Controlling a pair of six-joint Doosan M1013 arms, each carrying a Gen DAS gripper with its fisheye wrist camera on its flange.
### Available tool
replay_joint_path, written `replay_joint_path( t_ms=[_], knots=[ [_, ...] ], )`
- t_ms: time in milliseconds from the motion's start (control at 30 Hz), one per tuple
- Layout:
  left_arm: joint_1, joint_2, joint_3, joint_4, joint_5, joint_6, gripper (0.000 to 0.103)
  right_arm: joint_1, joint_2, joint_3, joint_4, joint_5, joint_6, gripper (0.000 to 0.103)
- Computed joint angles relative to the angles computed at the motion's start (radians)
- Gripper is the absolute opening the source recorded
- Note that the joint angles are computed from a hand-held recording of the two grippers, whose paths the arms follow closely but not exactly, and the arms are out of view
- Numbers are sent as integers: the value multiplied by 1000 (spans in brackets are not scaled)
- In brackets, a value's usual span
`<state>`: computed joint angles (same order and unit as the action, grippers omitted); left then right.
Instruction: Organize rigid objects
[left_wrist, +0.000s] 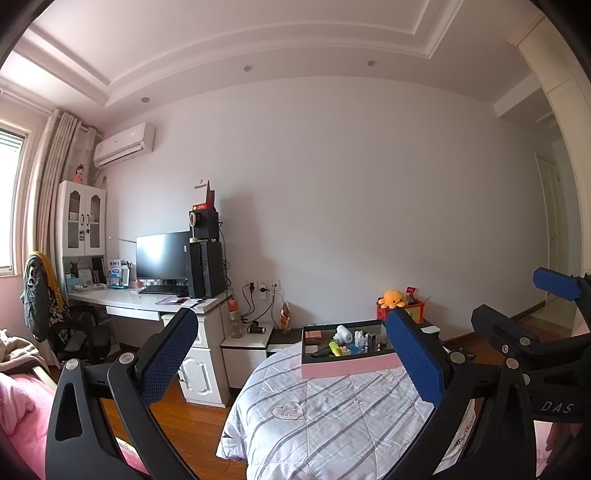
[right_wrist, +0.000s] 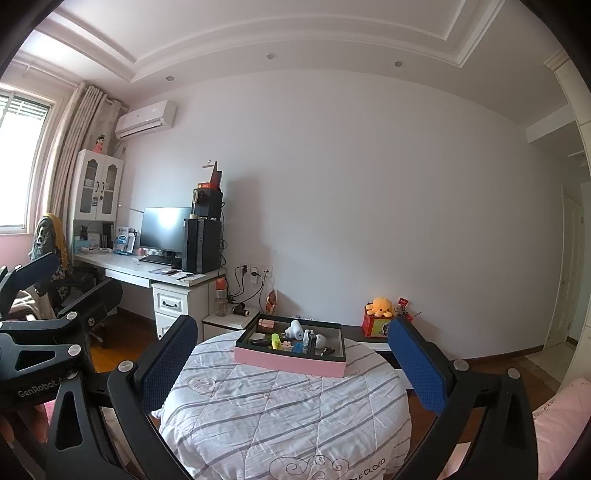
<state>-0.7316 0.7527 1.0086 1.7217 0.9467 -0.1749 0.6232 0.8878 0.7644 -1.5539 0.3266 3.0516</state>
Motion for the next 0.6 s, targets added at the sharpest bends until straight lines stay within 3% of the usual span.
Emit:
replay_joint_path(
  t_ms=[600],
  knots=[
    [2,-3,7,3,3,-11,103,3,-1,-3,0,7,-6,103]
  ],
)
